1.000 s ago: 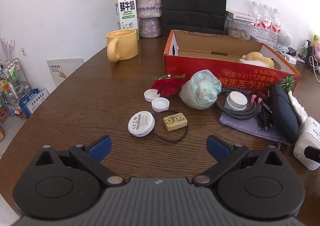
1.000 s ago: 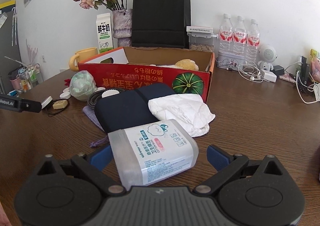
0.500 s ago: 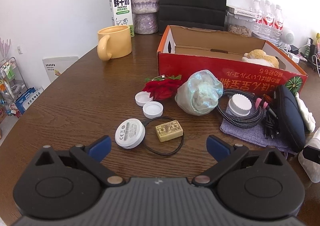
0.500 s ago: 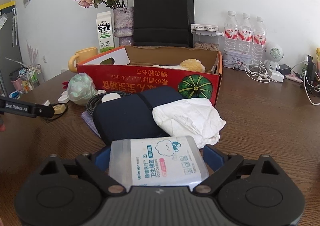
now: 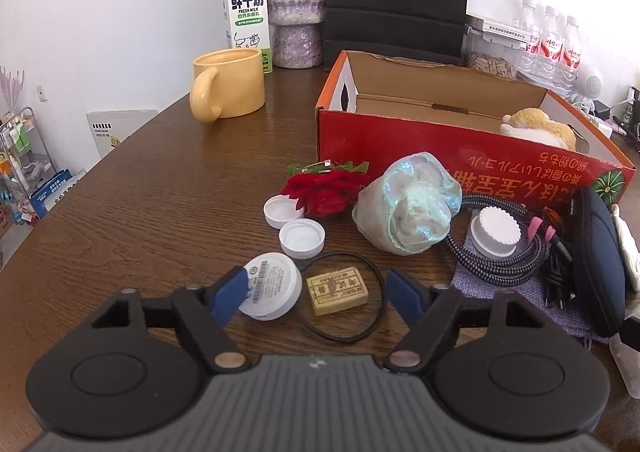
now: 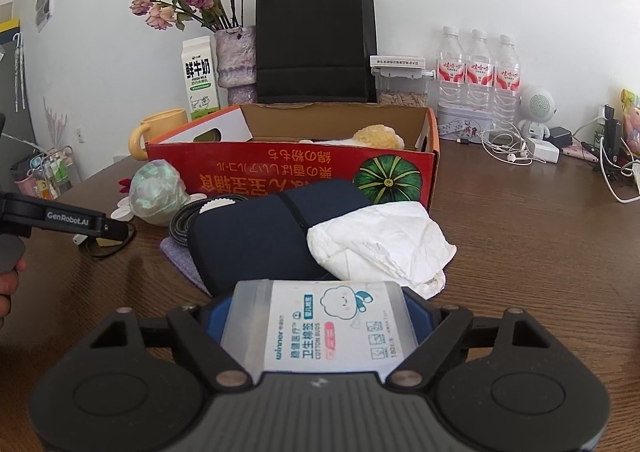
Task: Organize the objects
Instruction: 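Grasp the round white device with the left gripper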
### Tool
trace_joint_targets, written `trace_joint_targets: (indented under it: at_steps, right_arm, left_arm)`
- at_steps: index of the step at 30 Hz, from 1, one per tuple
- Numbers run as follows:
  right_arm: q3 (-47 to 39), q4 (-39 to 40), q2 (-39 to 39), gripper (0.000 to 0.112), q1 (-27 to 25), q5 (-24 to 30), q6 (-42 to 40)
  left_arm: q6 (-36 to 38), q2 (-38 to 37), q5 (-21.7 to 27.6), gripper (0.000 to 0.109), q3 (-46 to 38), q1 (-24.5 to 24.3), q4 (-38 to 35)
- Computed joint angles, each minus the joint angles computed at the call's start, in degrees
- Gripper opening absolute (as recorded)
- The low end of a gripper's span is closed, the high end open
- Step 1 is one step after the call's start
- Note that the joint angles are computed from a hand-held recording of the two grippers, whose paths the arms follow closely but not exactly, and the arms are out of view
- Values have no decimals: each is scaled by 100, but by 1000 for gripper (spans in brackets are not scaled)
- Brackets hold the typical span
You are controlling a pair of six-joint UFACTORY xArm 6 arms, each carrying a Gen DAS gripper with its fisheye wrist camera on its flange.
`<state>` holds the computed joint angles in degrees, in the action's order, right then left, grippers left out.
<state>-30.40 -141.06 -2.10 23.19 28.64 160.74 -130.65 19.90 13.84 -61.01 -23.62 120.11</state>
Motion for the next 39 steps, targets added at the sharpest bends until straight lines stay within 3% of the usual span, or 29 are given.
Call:
trace_joint_targets:
  at_steps: [3,5,11,18,22,23,29,34,39]
  right_arm:
    - [-1,-9,0,82,-2,-3,9]
    - [-5,-2,6,82,2,0,6]
    - [-6,8,4,82,-2,-3,-9]
    - [5,139,9,82,31,35,-98]
    - [5,144,8,82,34,31,-94]
    - [8,130,5,82,30,25,-76]
    - [9,100,2,82,22,8,-24]
    - [-3,53,10,82,12,-21,48]
    - [-15,9,16,82,-4,-47,103]
  left_arm:
    - [-90,-24,92,46,11,-49,115]
    - [90,-82,273,21,94,-118,7]
    - [-390,-209,206,9,184,-124,530]
    - [-519,-297,129,12,272,-83,640]
    - [-900,-344,204,50,298,-128,977]
    - [-996,-360,254,53,305,-159,1081]
    - [-984,-206,130,50,103,-248,1236]
    - [-550,-65,254,47,61,-280,820]
    - [-984,-201,337,48,194,-163,995]
